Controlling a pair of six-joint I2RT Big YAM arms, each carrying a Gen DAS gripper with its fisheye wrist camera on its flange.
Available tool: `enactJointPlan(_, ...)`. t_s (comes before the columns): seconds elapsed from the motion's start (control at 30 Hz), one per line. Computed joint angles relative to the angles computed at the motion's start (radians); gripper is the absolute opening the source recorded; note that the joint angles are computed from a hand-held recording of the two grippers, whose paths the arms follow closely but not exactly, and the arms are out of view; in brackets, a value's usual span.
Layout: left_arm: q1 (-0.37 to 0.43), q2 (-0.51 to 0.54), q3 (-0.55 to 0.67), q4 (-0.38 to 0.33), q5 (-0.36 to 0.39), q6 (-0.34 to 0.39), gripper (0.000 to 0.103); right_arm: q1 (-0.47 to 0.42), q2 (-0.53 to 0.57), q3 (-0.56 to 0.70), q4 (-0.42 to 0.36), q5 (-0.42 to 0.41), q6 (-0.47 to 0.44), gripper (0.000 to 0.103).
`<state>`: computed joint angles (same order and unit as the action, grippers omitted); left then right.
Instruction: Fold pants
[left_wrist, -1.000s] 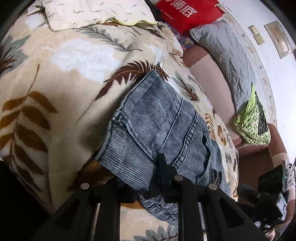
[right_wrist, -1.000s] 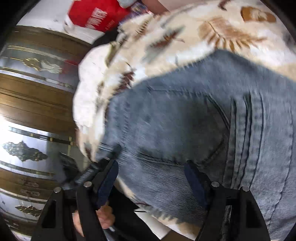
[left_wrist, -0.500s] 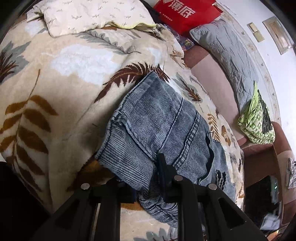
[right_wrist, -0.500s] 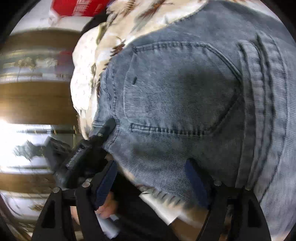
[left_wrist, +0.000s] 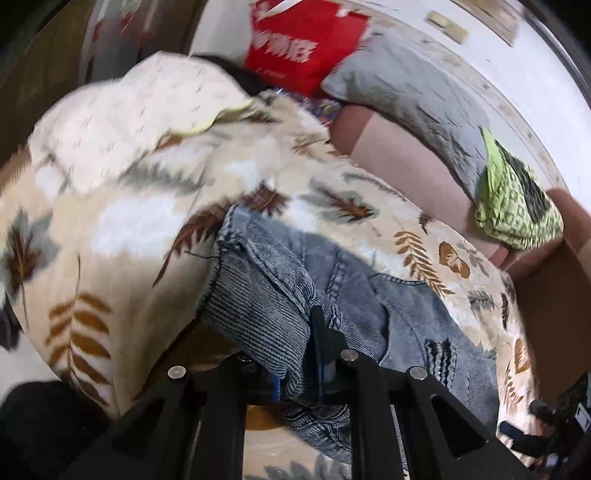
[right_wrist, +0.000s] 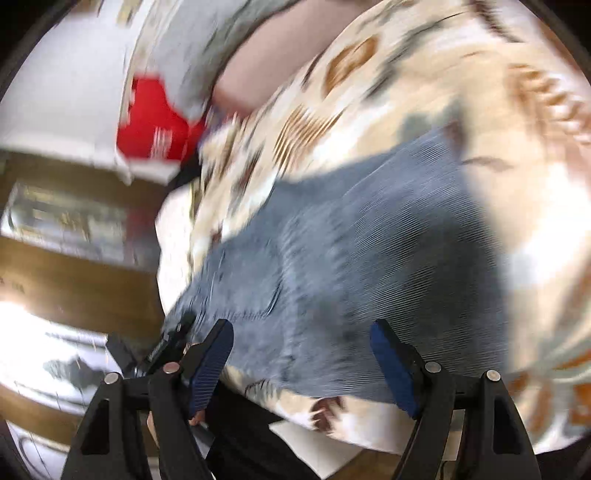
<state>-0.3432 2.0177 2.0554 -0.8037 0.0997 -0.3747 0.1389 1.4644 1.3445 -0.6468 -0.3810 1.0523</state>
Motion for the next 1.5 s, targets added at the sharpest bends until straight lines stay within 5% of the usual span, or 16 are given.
enactJointPlan(0.2,-0.109,-0.040,0.013,0.050,-0.144,0.221,0.013,-0.081,-0.150,-0.209,0.155,0.051,0.101,0.079)
enactJointPlan(0.43,-0.298,-0.059,-0.008,0.102,-0.179,0.509,0.013,-0.124,-0.235,-0.311,0.295,0.096,0.204,0.079)
enactJointPlan(0.53,-0.370,-0.003,0.036,0.000,-0.162,0.591,0.014,-0.152,-0.283,-0.366,0.334,0.115,0.246,0.079)
enactJointPlan(0.6,-0.408,0.110,0.152,-0.177,-0.154,0.656,0.018,-0.170,-0.311,-0.399,0.338,0.118,0.274,0.079)
enactJointPlan(0.67,-0.427,0.139,0.141,-0.208,-0.191,0.704,0.019,-0.168,-0.310,-0.406,0.337,0.115,0.283,0.079)
enactJointPlan(0.73,-0.419,0.081,0.080,-0.164,-0.118,0.698,0.037,-0.166,-0.308,-0.405,0.323,0.106,0.275,0.079)
enactJointPlan(0.8,-0.383,0.071,0.137,-0.250,0.032,0.645,0.050,-0.162,-0.312,-0.401,0.303,0.118,0.254,0.080)
enactJointPlan(0.87,-0.338,0.006,0.085,-0.185,0.099,0.572,0.062,-0.157,-0.305,-0.395,0.300,0.121,0.249,0.080)
enactJointPlan(1.0,-0.248,-0.094,-0.045,-0.014,0.028,0.420,0.075,-0.130,-0.289,-0.376,0.325,0.063,0.237,0.080)
enactJointPlan(1.13,-0.191,-0.023,0.032,-0.109,-0.099,0.357,0.075,-0.063,-0.217,-0.306,0.290,0.002,0.210,0.080)
enactJointPlan(1.37,-0.193,-0.017,-0.030,-0.091,-0.063,0.400,0.076,-0.007,-0.097,-0.188,0.150,0.016,0.200,0.080)
enactJointPlan(1.43,-0.204,-0.005,-0.039,-0.088,-0.097,0.444,0.076,0.000,-0.065,-0.157,0.101,0.031,0.190,0.069)
enactJointPlan(1.47,-0.208,-0.002,-0.044,-0.079,-0.114,0.463,0.076,0.010,-0.054,-0.123,0.043,0.065,0.147,0.040)
enactJointPlan(1.5,-0.207,-0.010,-0.054,-0.063,-0.110,0.470,0.076,0.019,-0.045,-0.092,-0.005,0.095,0.107,0.025)
